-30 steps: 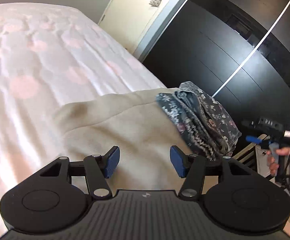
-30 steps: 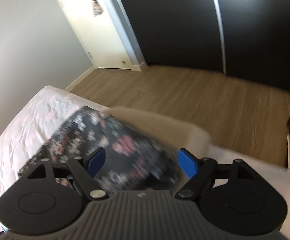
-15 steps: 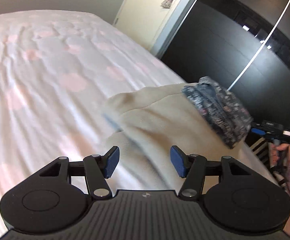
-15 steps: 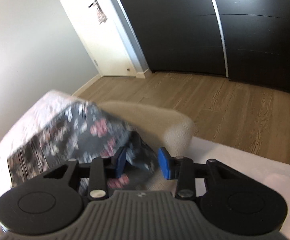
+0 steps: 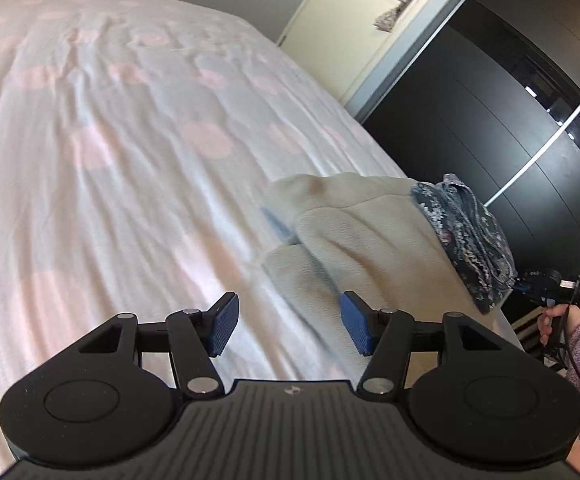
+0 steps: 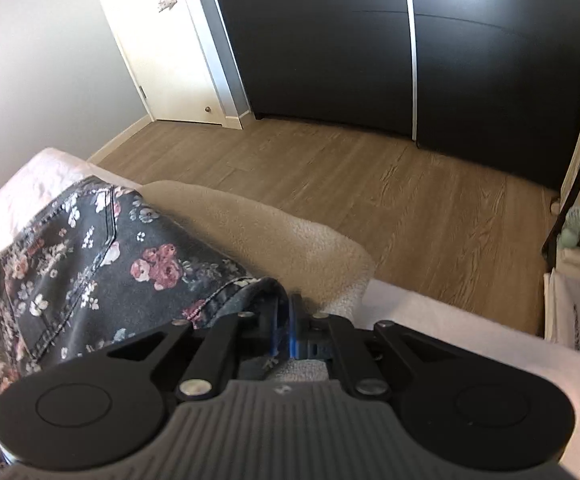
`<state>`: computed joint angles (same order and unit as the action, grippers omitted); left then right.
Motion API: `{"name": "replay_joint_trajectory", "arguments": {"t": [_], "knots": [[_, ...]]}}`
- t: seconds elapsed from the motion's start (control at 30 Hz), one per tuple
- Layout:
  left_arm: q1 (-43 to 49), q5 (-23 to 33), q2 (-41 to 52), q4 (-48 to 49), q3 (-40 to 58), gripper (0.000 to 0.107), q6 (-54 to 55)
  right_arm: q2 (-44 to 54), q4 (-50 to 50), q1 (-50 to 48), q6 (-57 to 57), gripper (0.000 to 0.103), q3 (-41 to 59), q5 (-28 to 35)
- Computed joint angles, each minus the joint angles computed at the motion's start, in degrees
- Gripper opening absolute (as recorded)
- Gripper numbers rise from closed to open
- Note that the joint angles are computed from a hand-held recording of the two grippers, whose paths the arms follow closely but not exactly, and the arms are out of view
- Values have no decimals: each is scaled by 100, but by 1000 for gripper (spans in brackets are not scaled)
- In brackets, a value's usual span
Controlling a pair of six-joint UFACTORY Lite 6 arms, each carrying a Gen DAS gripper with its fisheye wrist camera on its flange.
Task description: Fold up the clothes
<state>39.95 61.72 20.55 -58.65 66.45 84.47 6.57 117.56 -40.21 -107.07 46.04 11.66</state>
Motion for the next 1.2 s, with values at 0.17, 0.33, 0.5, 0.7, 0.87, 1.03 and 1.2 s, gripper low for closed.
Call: {"name": "replay_joint_trajectory", "arguments": {"t": [0.17, 0.33, 0.5, 0.7, 0.87, 1.03, 1.2], "knots": [[-2, 11, 27, 67, 37, 55, 29, -856, -602, -1172, 867, 59, -1116, 1775], [23, 91, -177, 138, -215, 55, 139, -900, -538, -1506, 1091, 84, -1504, 2703], [248, 157, -247, 291, -248, 55, 249, -120, 433, -825, 764, 82, -1208, 2491], [589, 169, 198, 554, 187, 55, 93, 118, 1455, -147, 210, 46, -949, 2432], [639, 79, 343, 639, 134, 55, 21, 443, 1626, -210, 292, 61, -909, 2750], [580, 161, 241, 661, 17, 55, 71, 286, 2520, 355, -206, 34, -938, 2406], [593, 217, 166, 614, 62, 55, 59, -648, 2360, 600, -626, 22, -803, 1475]]}}
